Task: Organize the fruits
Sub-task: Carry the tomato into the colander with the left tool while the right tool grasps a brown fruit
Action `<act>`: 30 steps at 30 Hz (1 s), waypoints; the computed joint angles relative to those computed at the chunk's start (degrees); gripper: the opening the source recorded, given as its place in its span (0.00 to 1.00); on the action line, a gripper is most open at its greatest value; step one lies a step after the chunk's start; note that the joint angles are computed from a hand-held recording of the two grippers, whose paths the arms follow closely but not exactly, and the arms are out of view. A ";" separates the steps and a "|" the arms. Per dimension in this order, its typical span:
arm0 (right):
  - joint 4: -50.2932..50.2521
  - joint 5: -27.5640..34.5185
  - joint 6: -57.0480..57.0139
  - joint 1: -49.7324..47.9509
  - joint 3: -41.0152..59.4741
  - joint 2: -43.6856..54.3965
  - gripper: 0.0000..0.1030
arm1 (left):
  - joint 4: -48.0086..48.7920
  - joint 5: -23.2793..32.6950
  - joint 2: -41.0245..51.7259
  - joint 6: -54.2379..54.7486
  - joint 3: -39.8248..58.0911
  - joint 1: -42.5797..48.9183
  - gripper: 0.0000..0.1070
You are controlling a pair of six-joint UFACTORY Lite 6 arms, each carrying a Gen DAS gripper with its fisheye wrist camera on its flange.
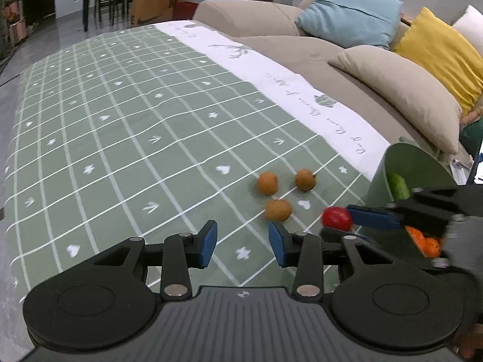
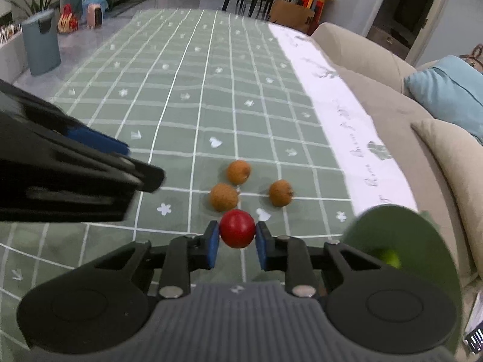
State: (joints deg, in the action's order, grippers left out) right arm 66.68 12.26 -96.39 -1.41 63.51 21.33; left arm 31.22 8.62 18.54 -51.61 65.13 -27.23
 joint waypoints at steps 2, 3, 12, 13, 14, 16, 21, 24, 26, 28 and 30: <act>-2.37 2.69 1.81 -2.46 -0.69 -2.86 0.21 | -6.49 -0.05 2.55 6.86 2.95 -0.36 0.44; -3.10 3.70 2.01 -3.68 -0.92 -4.13 0.21 | -8.92 0.37 4.09 9.35 4.83 -0.66 0.44; -10.12 8.43 8.02 -15.57 2.11 -6.21 0.21 | -11.41 6.50 18.27 12.34 20.68 -3.71 0.42; -10.78 8.37 8.72 -16.78 2.53 -5.75 0.21 | -11.51 7.10 19.24 12.19 21.66 -3.72 0.42; -11.58 8.35 9.55 -18.05 3.03 -5.19 0.21 | -11.68 7.47 20.00 12.19 22.45 -3.72 0.42; -12.93 8.66 10.67 -20.47 3.82 -4.15 0.21 | -12.21 8.34 21.42 12.50 24.07 -3.68 0.40; -17.34 12.40 15.72 -24.97 6.68 -0.89 0.21 | -16.77 10.30 24.12 15.90 27.78 -3.32 0.31; -18.28 13.74 16.88 -26.16 6.74 -0.34 0.21 | -16.58 10.99 24.86 15.68 29.14 -3.53 0.28; -18.67 14.69 17.35 -26.69 6.81 -0.10 0.21 | -15.93 11.29 24.97 15.12 29.46 -3.75 0.28; -19.45 16.98 18.77 -27.51 8.10 0.87 0.21 | -15.42 11.18 24.21 13.81 28.88 -3.89 0.28; -20.98 19.54 20.82 -28.18 9.79 1.85 0.21 | -17.86 10.44 22.27 15.61 27.44 -3.96 0.28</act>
